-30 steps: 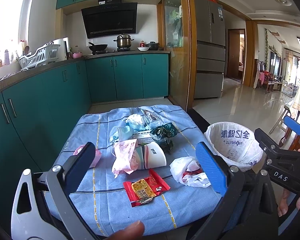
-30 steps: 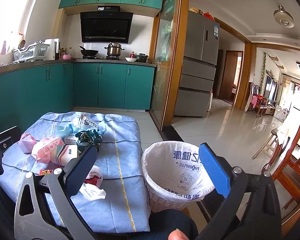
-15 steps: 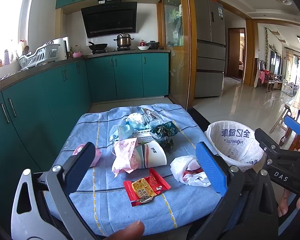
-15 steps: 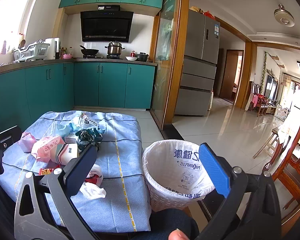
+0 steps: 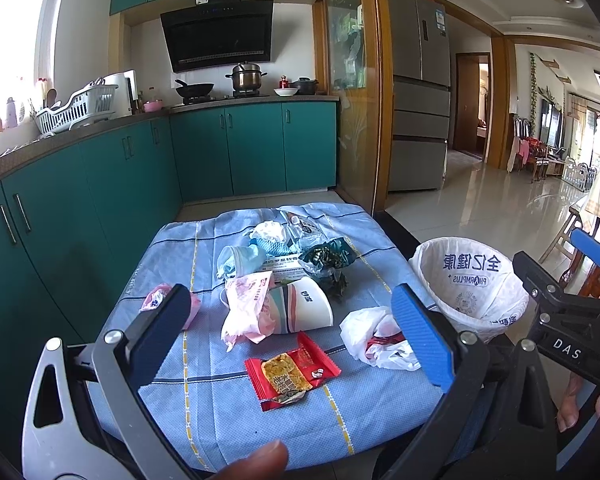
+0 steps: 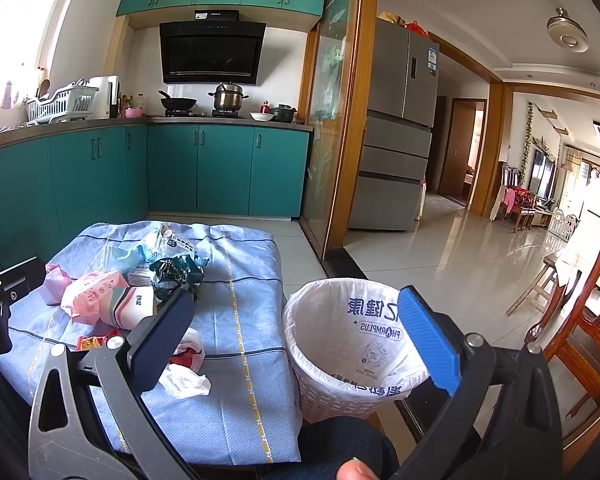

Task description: Collect trash

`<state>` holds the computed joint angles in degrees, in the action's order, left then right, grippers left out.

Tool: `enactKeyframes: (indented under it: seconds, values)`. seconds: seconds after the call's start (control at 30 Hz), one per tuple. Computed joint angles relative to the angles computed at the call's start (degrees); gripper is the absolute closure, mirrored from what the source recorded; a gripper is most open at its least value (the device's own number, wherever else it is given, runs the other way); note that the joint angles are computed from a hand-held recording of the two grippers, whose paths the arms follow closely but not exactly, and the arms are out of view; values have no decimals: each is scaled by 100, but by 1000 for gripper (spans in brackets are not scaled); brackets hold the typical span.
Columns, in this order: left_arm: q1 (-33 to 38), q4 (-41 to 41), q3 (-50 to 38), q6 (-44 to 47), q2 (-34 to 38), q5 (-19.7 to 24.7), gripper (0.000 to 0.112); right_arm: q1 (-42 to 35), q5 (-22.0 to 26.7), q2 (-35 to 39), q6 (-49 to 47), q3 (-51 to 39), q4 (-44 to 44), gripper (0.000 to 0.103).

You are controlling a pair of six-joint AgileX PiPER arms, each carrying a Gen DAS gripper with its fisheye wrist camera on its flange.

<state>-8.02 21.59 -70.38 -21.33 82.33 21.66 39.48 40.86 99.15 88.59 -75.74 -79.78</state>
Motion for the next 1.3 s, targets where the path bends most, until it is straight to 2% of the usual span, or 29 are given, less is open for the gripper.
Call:
enactKeyframes:
  seconds: [1.3]
  values:
    - [-13, -173, 12, 166, -26, -8, 12, 27, 96, -10, 45, 7, -48, 3]
